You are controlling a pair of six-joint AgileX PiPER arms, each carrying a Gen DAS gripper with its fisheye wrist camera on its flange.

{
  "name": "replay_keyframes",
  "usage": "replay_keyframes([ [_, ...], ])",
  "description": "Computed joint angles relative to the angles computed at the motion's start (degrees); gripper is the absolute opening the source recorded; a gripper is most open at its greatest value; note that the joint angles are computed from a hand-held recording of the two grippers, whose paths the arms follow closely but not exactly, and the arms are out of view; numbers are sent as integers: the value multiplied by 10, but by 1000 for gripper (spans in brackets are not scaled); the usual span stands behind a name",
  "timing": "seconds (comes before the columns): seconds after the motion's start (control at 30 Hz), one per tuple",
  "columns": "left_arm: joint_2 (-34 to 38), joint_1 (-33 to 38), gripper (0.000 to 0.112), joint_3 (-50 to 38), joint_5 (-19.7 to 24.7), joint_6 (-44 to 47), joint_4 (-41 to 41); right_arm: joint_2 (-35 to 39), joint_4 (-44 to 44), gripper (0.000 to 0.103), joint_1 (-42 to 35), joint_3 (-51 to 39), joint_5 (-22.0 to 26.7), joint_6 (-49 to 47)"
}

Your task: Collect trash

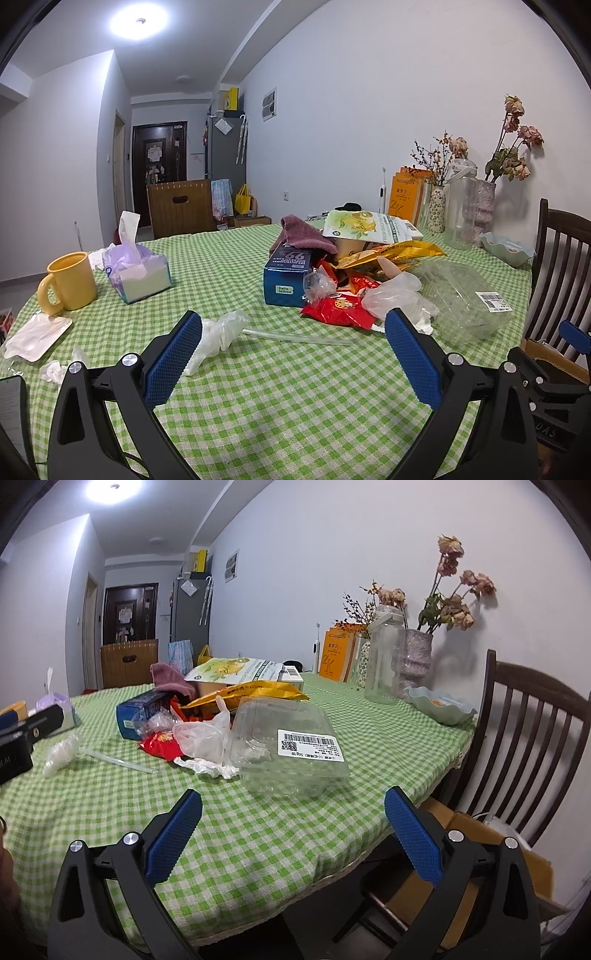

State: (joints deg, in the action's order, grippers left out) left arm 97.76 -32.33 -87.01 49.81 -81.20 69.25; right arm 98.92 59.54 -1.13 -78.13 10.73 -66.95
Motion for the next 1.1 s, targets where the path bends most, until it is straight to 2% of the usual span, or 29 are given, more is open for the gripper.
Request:
replay_keyframes([
  [0.13,1,1,96,-2,0,3,-6,5,37,95,-7,-5,4,-41],
  [0.23,3,7,96,-6,-9,14,-18,19,12,95,-16,-24,22,-9],
  [0.33,3,15,96,-7,-13,16,-29,43,0,95,-36,-60,72,21],
  [0.43,8,24,96,-16,-11,29,-55,82,-18,95,-58,-121,153,56],
  [0.5,15,28,96,-28,-2,41,-74,100,-30,95,-58,-145,169,66],
  [0.53,20,33,96,-37,1,55,-94,107,-47,95,-51,-154,160,71],
  [0.6,29,45,96,-54,-2,88,-135,110,-79,95,-30,-152,112,65],
  [0.8,55,72,96,-94,-8,137,-219,137,-120,95,32,-155,-22,-96],
  [0.93,93,77,96,-159,18,177,-244,172,-122,95,45,-196,-34,-162],
  [0.97,102,77,96,-178,24,190,-247,179,-152,95,46,-209,-27,-138],
  [1.0,109,78,96,-192,28,200,-249,193,-195,95,43,-238,3,-98],
  [1.07,130,79,96,-237,47,224,-253,231,-229,95,28,-324,111,-68],
  [1.1,140,81,96,-258,54,237,-261,247,-265,95,27,-360,142,-34],
])
